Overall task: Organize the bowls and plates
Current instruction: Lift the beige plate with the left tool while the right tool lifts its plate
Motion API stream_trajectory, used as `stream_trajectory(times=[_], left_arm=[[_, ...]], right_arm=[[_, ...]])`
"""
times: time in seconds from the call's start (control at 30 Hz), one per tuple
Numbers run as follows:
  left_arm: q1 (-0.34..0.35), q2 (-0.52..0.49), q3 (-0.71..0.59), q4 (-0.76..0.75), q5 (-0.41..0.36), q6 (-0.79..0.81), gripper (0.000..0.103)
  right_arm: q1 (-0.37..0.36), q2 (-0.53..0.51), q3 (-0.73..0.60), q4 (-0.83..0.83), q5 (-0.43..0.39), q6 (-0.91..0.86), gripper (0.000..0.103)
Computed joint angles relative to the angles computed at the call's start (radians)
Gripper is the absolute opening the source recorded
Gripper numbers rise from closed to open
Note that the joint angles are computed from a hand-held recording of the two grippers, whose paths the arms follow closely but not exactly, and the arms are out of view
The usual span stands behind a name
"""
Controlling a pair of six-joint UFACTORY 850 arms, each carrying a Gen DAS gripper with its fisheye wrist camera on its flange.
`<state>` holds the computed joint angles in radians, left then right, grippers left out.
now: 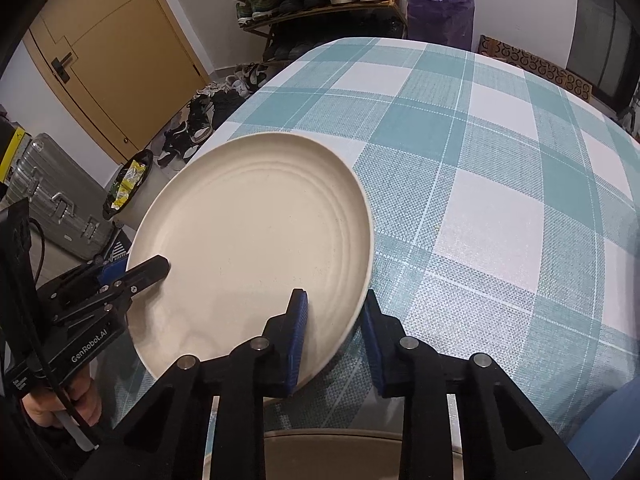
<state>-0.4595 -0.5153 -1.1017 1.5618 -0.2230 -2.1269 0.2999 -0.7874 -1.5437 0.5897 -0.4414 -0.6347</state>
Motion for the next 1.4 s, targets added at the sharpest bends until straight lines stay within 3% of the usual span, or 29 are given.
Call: stream_trajectory(times=[0.27, 0.67, 1.4], left_arm=[[-0.005, 0.002, 0.001, -0.011, -0.014, 0.011, 0.020], [-0.016, 0.018, 0.010, 0.011, -0.035, -0.006, 0.020], [-0.081, 0.115, 0.055, 0.041, -0.120, -0.024, 0.020]], right_arm=[[0.005, 0.005, 0.010, -0.048, 0.024, 0.036, 0.018], [0.004, 0.025, 0.034, -0.042, 0.048, 0.025, 0.018], [-0.026, 0.190, 0.201, 0.223, 0.102, -0.237, 0.018]])
